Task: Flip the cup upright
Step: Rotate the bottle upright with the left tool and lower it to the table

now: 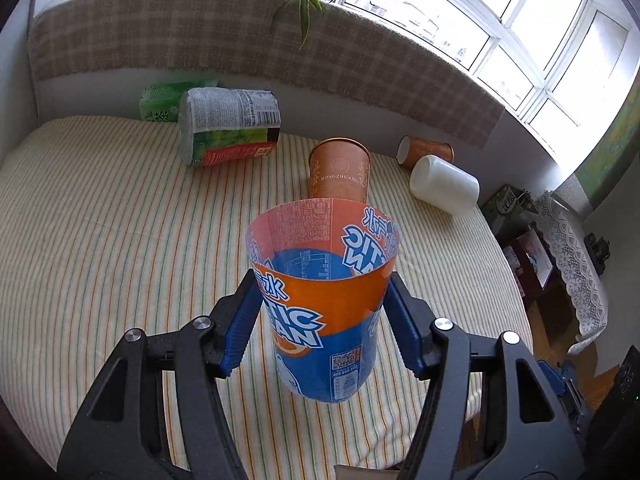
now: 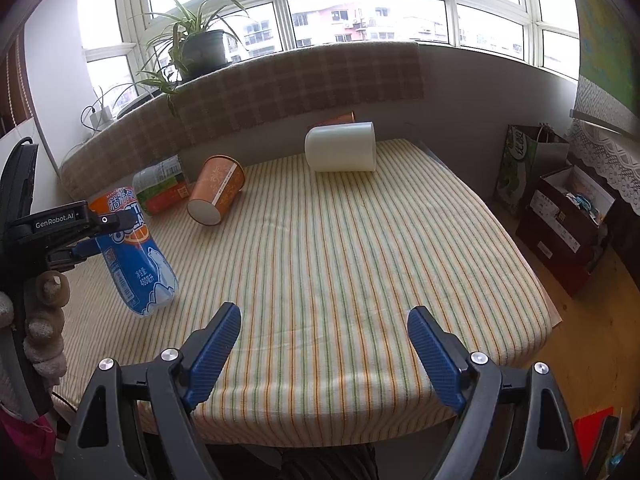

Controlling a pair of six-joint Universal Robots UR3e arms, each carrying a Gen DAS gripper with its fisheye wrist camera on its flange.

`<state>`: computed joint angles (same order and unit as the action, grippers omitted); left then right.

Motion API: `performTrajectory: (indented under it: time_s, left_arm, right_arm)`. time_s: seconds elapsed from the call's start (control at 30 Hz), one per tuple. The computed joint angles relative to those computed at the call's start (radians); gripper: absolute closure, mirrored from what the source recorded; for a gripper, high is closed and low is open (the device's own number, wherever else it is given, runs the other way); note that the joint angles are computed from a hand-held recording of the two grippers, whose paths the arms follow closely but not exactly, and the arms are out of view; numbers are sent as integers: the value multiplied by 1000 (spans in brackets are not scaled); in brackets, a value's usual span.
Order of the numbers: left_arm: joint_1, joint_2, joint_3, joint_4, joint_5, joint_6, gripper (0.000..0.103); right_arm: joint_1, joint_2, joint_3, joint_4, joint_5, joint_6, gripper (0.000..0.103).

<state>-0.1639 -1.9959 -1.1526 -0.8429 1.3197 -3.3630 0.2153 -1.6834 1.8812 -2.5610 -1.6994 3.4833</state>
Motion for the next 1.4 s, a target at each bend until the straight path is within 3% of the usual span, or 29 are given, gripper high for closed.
performTrajectory:
  time_s: [0.3, 0.57, 1.1, 1.4]
  left_arm:
    - [-75, -61, 77, 27, 127, 37, 40]
    - [-102, -77, 99, 24, 156, 58, 40]
    - [-100, -113, 154, -21, 93, 50, 39]
    - [-101, -112, 147, -24, 76, 50, 27]
  right_arm:
    - [-11, 0, 2, 6, 14, 0, 16]
    - [-13, 3, 3, 3, 14, 3, 16]
    - [-14, 4, 0, 8, 17, -2, 16]
    - [-15, 5, 0, 10, 19, 3, 16]
